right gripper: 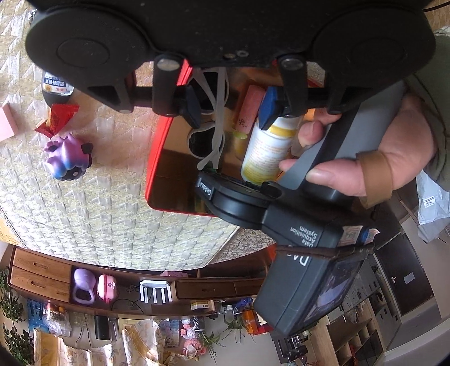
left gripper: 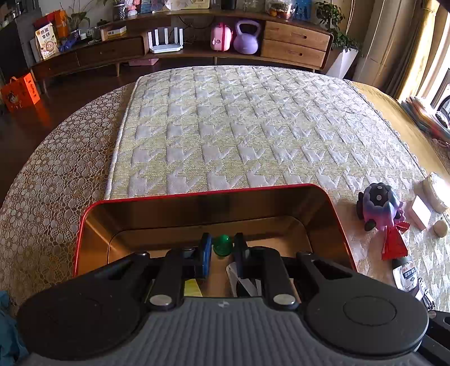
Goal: Organize rigid objects
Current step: 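Release the pawn from the left tool into the tin while the right tool releases the sunglasses, then withdraw both tools from the red tin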
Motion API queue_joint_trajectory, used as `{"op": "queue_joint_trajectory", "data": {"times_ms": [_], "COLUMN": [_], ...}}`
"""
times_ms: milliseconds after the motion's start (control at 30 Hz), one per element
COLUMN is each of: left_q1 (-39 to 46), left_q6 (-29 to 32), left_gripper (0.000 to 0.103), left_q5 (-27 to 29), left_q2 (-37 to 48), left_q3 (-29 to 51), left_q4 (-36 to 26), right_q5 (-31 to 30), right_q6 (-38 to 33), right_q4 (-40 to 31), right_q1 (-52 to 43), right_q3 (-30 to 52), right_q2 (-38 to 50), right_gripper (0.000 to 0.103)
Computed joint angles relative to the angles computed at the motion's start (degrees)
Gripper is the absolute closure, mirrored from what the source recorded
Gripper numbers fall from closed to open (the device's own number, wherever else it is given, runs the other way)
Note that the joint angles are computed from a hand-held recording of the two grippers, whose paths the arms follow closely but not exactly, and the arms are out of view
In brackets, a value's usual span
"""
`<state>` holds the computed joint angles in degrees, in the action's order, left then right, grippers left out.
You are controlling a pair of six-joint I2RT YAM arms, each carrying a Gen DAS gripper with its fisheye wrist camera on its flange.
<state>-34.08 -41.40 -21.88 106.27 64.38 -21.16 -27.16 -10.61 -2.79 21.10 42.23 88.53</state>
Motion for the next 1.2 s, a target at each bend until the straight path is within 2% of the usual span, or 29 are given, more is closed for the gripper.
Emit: {"op": "queue_joint_trajectory", "data": {"times_ms": [167,433,633,700,933,1000,1033,1067,1200], "left_q1": [-1.1,-4.0,-7.6,-8.9,-13.6,-15.2,-15.9,-16.8,-19.8], "left_q6": [-1.0,-3.9,-6.3,-7.6,-10.1,-10.9,-11.3,-11.8,-14.2], "left_gripper": [0.073,0.073,0.073,0.073,0.072,0.061,0.046,0.038,0.038], "left_q5": [-1.0,-3.4,-7.4,-8.4,-11.0,-11.7,-12.2,-13.1,-14.2], "left_q2": [-2.0,-6.1,-9.0,-10.1,-12.2,-12.7,-12.8,-13.1,-13.7], "left_q3": [-0.9,-2.7,-3.1,-3.3,-2.9,-2.9,-2.8,-2.9,-2.3], "left_q4": [-0.6,-2.4,-5.6,-6.5,-9.7,-10.1,-10.4,-10.5,-11.5], "right_q5": [-0.6,-1.4,-2.8,-3.4,-5.8,-7.1,-7.9,-8.5,-12.2], "right_q6": [0.1,0.3,-0.6,-1.1,-3.5,-4.4,-5.1,-5.7,-8.8], "right_q4": [-1.0,-2.1,-4.3,-5.1,-8.2,-9.3,-9.9,-10.5,-13.4], "right_q1": [-0.6,-2.3,-4.8,-5.7,-10.0,-11.9,-13.2,-14.3,-20.4], "right_q3": [0.1,-1.7,-3.5,-4.0,-6.2,-6.6,-6.8,-6.9,-7.1], "right_q2": [-1.4,-5.5,-10.7,-12.2,-17.8,-19.1,-19.9,-20.4,-22.1], "right_gripper": [0.053,0.044,0.038,0.031,0.021,0.018,0.017,0.015,0.011]}}
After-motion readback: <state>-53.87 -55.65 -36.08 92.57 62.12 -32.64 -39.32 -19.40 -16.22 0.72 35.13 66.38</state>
